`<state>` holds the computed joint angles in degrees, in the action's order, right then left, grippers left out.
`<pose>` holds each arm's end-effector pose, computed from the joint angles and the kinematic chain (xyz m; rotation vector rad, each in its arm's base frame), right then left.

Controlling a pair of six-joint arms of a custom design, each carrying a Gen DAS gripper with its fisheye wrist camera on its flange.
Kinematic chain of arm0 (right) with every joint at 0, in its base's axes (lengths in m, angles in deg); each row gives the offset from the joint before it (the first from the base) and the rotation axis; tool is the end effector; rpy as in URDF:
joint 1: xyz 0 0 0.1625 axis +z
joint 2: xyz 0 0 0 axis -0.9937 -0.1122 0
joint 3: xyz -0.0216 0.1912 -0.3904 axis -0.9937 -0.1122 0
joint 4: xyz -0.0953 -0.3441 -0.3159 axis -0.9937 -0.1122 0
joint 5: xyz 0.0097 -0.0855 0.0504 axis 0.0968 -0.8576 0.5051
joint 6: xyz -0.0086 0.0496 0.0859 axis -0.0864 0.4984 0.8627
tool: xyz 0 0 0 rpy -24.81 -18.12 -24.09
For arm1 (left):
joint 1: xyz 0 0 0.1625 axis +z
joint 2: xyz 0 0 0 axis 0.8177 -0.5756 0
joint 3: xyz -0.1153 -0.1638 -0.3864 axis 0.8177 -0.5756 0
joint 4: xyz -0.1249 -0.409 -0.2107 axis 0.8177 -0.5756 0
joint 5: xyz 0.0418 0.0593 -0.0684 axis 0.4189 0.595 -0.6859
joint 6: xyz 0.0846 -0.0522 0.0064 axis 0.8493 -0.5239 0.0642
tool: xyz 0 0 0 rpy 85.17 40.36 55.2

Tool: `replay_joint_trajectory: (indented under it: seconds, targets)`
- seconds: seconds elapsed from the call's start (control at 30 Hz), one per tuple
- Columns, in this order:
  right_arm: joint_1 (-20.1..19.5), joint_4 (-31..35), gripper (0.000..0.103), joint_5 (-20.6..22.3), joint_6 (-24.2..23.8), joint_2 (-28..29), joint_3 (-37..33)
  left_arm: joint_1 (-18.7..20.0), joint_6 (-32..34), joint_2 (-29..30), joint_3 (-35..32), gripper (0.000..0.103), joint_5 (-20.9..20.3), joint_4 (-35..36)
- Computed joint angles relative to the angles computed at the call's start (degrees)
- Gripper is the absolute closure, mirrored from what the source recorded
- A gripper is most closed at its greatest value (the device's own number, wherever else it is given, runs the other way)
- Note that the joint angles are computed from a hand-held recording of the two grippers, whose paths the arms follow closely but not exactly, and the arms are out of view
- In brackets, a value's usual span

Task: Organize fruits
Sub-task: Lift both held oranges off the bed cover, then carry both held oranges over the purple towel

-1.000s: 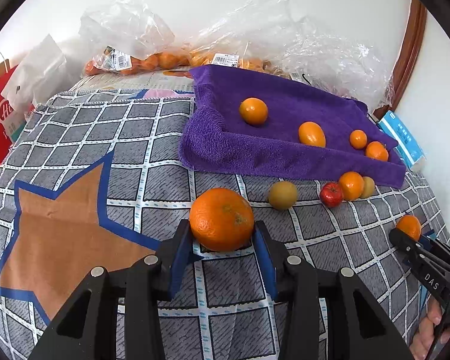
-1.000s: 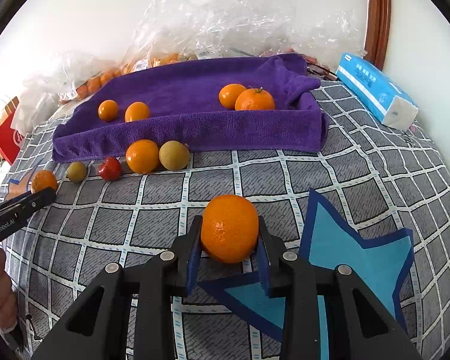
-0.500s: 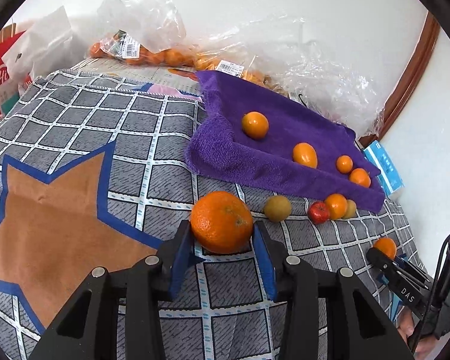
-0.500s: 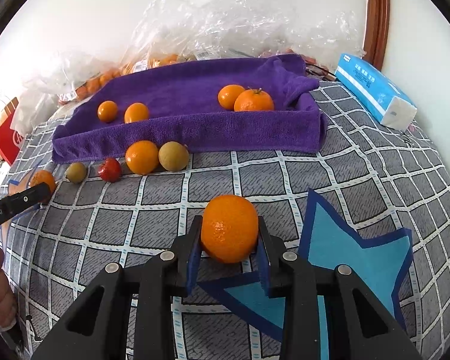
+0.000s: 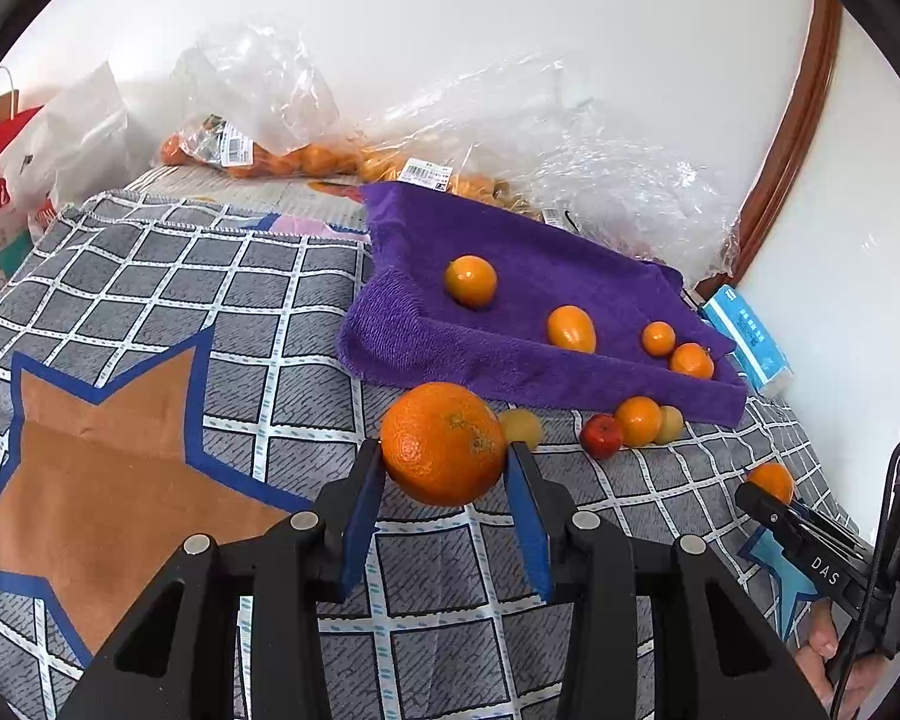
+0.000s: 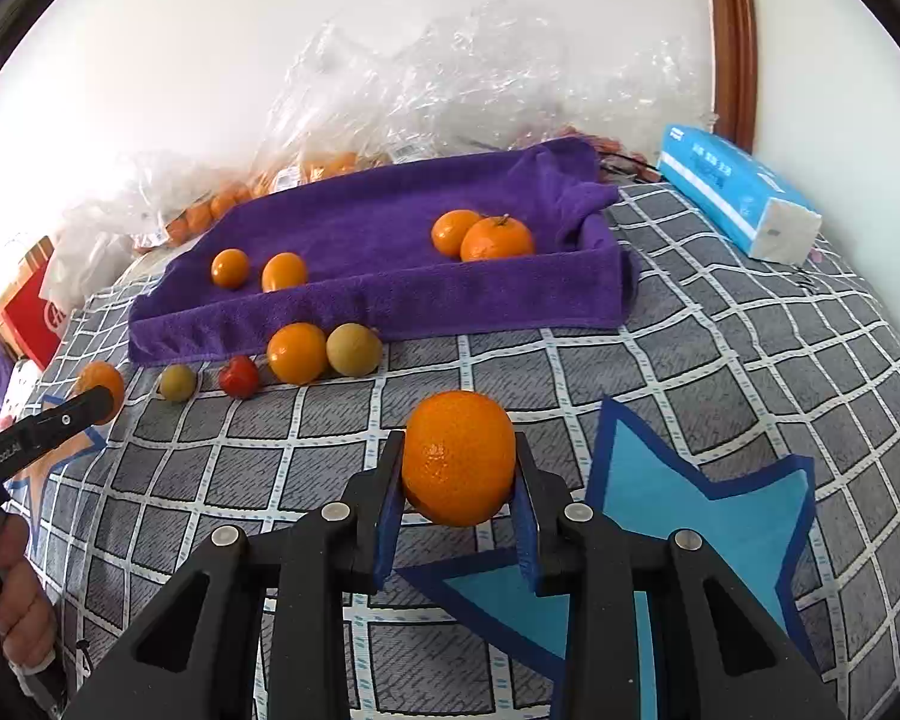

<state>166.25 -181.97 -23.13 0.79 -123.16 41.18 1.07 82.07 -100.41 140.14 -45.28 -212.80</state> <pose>0.0170 -0.6293 0.1903 0.3236 -2.3019 0.9382 -0.1996 -0.6466 0.0050 0.3401 2.4850 -1.0715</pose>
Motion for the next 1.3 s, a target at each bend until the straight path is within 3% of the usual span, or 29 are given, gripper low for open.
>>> replay_joint_trajectory:
  seconds: [0.3,0.43,0.67,0.77,1.03,1.3]
  targets:
    - [-0.6,-1.0,0.071,1.9,1.1,-0.8,0.7,-0.5,0.6,0.0,0.6,0.064,0.9,-3.4]
    - [0.4,-1.4,0.071,-1.2,1.1,0.0,-0.2,-0.6,-1.2,-1.8,1.9,0.064,-0.8,-3.7]
    - [3.6,-2.9,0.071,-2.5,-1.3,0.5,-2.0,-2.2,-1.1,-3.9,0.1,0.064,2.8,0.5]
    - [4.8,-1.5,0.071,-1.8,-0.9,0.5,-3.8,-2.8,0.7,-3.9,-1.6,0.064,4.5,1.1]
    - [6.7,0.8,0.071,-1.7,0.0,3.7,-10.4,-1.9,3.4,-1.9,-7.6,0.064,4.3,2.1]
    - [7.4,3.7,0.071,-1.2,0.5,8.3,-18.2,0.4,6.7,2.5,-15.8,0.064,1.3,2.5]
